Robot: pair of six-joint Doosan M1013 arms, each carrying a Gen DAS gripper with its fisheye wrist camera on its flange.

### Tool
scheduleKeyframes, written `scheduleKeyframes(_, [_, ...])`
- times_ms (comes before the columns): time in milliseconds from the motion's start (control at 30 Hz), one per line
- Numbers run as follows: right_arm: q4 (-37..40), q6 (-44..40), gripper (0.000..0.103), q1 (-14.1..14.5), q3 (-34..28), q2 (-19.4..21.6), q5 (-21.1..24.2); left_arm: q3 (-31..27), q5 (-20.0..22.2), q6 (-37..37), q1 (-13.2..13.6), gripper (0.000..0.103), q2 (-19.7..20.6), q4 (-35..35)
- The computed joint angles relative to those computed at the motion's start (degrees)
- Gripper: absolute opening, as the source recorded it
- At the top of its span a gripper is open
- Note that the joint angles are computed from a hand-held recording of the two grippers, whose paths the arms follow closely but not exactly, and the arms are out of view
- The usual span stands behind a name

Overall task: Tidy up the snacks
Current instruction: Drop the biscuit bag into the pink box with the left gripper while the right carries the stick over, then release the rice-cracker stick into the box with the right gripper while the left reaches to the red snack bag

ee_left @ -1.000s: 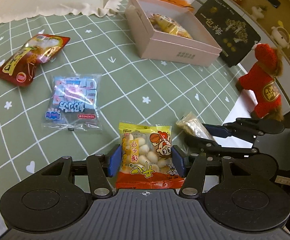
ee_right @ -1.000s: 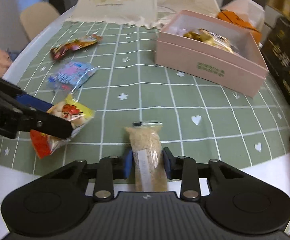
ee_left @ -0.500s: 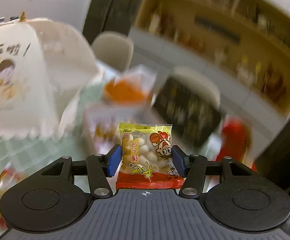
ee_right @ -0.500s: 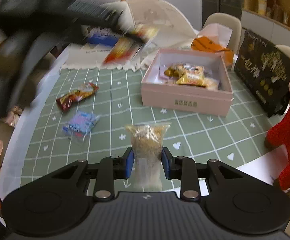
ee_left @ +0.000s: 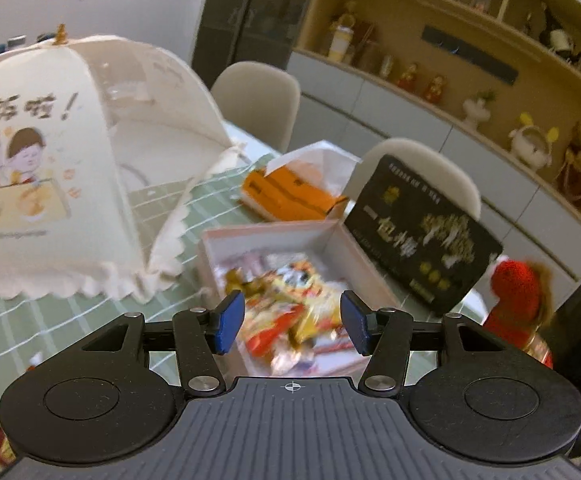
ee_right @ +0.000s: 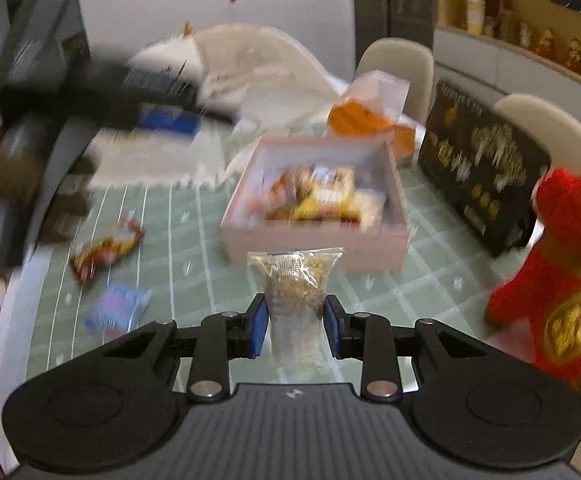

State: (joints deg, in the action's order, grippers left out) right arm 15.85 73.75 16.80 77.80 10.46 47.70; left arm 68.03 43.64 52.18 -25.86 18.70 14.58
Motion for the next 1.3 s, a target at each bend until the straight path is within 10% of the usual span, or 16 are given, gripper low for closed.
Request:
scheduleKeyframes(233, [-0.97, 2.72, 0.029, 0.11, -11.06, 5.99, -3.57, 4.65, 3.32, -1.16, -0.32, 0.058, -3.5, -2.07])
scheduleKeyframes(467, [-1.83, 12.53, 0.031, 0.3, -31.02, 19.36, 12.93, 7.59, 6.37, -2.92, -0.56, 0.058, -5.44, -3.6])
scheduleKeyframes(733, [-2.8, 7.8, 0.039, 2.33, -23.4, 16.78, 11.45, 13.54, 4.71, -8.0, 0.26, 0.058, -8.2, -3.48])
scheduleKeyframes(1033, [-0.61, -6.56, 0.045, 5.16, -8.79, 10.0, 7.9, 21.08, 4.35, -34.15, 3.33, 0.058, -11.99, 14.32])
scheduleKeyframes(1300, [5.6, -12.9, 0.045, 7.67, -5.6, 8.61, 11.88, 20.81, 3.67, -36.21, 8.16, 0.058, -9.25, 15.97])
